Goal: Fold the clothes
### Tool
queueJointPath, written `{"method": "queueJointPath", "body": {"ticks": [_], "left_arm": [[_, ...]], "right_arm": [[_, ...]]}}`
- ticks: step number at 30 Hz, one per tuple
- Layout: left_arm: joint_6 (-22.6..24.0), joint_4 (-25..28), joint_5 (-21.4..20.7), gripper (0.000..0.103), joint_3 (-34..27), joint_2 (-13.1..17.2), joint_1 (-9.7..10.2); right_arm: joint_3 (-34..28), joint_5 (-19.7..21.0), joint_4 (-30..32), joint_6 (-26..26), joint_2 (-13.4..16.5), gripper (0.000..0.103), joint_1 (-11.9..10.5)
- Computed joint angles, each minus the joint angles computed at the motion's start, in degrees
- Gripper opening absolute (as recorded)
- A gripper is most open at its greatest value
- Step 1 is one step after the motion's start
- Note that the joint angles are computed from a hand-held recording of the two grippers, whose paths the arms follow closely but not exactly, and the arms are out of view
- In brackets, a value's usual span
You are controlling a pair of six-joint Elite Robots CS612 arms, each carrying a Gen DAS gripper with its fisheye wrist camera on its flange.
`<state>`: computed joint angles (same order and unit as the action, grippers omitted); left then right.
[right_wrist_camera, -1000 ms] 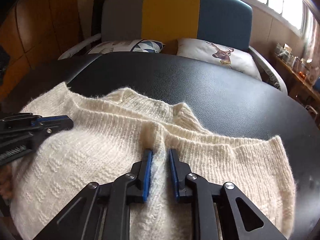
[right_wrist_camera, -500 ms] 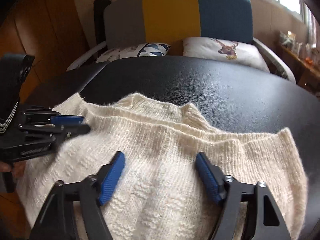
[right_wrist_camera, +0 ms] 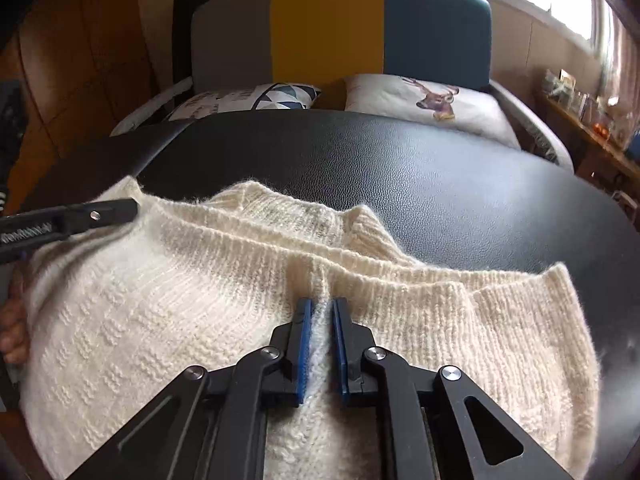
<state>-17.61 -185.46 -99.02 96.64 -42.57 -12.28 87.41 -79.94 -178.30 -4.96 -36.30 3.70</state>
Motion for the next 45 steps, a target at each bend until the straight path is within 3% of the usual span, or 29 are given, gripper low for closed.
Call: {"method": "queueJointPath", "body": {"ticks": [3, 5, 7, 9, 11, 14, 20, 21, 22, 25, 28, 30, 37, 39, 42, 44, 45], "left_arm": [[-3.1, -4.7, -2.6, 0.012, 4.6, -1.7, 2.43], [-5.3, -7.7, -4.7, 0.018, 7.6, -2.7, 4.31], [-6.7, -9.0, -8.7, 0.023, 10.0, -3.0, 6.19], [-7.4, -9.2, -13.4, 0.028, 12.0, -2.9, 7.95], [-6.9, -8.2, -17.7, 0.029, 13.4, -2.7, 8.91], [-5.2, -8.7, -23.7, 0.032, 14.5, -2.1, 9.39], [-1.2, -6.5, -29.6, 0.035, 13.3, -0.7, 9.69], [-1.2, -6.3, -30.6, 0.028, 12.9, -0.3, 9.88], [-1.1, -6.6, -31.5, 0.007, 12.8, -0.2, 10.06], [-0.5, -10.2, -33.6, 0.005, 14.0, -0.7, 10.66], [3.4, -3.4, -27.3, 0.005, 14.9, -2.0, 10.09], [1.1, -3.0, -27.3, 0.007, 14.3, -1.1, 10.50], [-3.8, -10.7, -23.3, 0.018, 13.8, -2.8, 10.16], [-3.8, -12.4, -23.1, 0.019, 11.9, -2.5, 9.33], [-1.1, -9.3, -22.0, 0.019, 7.8, -1.7, 7.30], [1.1, -6.0, -19.3, 0.019, 5.2, -0.9, 5.77], [1.8, -4.0, -16.0, 0.019, 4.5, -0.8, 4.67]], "right_arm": [[0.7, 2.5, 0.1, 1.4, -0.7, 0.020, -0.7], [1.9, 2.7, -1.0, 2.2, -1.7, 0.033, -0.9], [4.0, 5.6, -3.4, 1.7, -3.1, 0.068, -1.2], [6.2, 8.7, -5.9, 1.1, -4.5, 0.080, -1.5], [8.2, 11.9, -8.3, 0.6, -5.8, 0.080, -1.8], [9.3, 16.7, -6.3, -1.1, -6.7, 0.083, -1.2], [8.2, 15.8, 1.4, -4.2, -6.2, 0.083, 1.1], [8.0, 15.3, 2.2, -4.2, -6.0, 0.084, 1.3], [7.9, 14.3, 2.8, -4.6, -5.8, 0.084, 1.5], [7.8, 11.6, 3.5, -6.7, -5.5, 0.085, 2.0], [8.1, 10.7, 2.6, -7.3, -5.3, 0.086, 2.1], [8.4, 10.3, 1.1, -7.0, -5.0, 0.090, 2.2], [8.4, 6.9, -0.2, -9.5, -4.6, 0.103, 3.5], [8.4, 6.8, -0.5, -9.4, -4.5, 0.103, 3.5], [8.5, 7.3, -1.2, -9.2, -4.4, 0.103, 3.4], [8.7, 8.0, -1.8, -9.3, -4.3, 0.103, 3.2], [8.8, 8.3, -2.0, -9.4, -4.3, 0.103, 3.1]]}}
